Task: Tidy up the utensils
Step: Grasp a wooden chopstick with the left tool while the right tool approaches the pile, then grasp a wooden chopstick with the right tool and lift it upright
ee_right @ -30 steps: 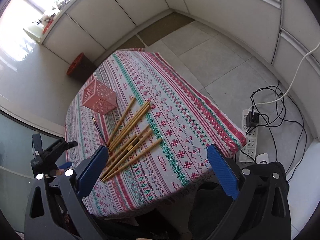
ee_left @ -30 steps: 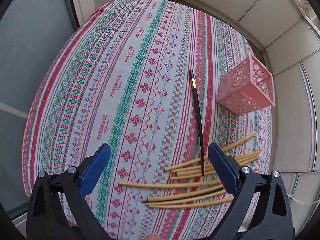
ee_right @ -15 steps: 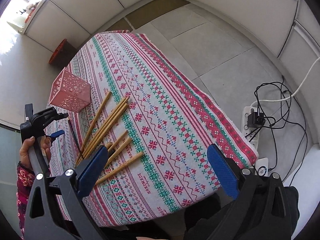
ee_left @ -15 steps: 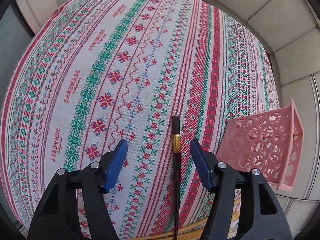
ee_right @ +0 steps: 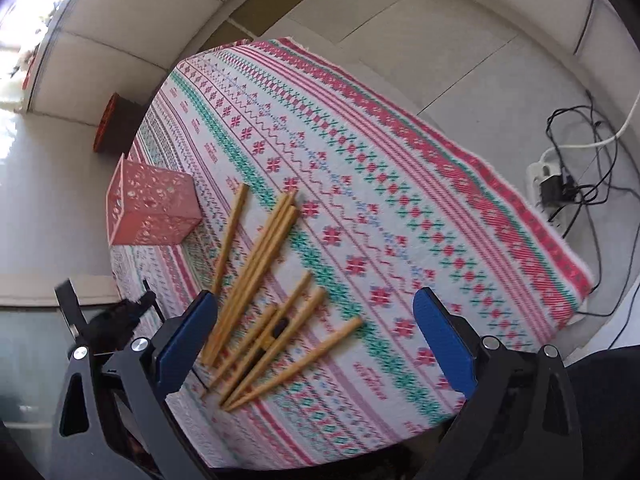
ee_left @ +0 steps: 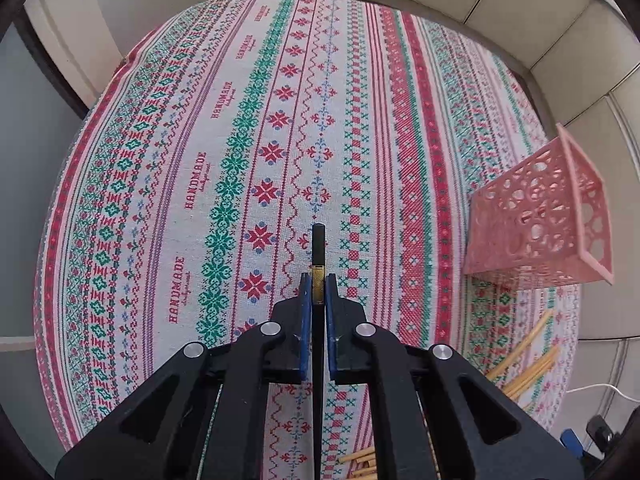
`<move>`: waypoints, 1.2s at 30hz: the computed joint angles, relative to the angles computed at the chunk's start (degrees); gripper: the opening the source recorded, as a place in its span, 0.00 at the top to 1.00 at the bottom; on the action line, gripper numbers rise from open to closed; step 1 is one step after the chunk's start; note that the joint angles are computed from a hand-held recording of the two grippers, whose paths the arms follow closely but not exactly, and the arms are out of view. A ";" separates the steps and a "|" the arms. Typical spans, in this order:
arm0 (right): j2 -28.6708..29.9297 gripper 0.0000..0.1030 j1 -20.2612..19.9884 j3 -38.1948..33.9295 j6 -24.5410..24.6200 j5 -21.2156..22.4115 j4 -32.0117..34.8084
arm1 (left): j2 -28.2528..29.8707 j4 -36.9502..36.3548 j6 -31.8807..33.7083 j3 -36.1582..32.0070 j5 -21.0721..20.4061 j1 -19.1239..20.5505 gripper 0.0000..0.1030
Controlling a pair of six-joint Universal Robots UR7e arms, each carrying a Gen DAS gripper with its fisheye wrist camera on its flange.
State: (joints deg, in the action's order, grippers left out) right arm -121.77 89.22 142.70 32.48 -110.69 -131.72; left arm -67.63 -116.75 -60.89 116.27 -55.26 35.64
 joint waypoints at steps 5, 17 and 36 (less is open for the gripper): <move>15.61 0.41 3.55 -5.33 3.77 -1.63 -4.25 | -6.73 -4.74 2.58 4.01 1.25 -5.14 0.94; 36.80 0.74 7.74 -14.21 14.99 -11.54 -6.92 | -16.21 -8.62 7.09 7.14 4.39 -10.06 0.94; 20.18 0.92 20.06 -5.39 13.69 -15.37 -16.03 | -21.17 -7.47 8.47 7.58 7.47 -15.99 0.94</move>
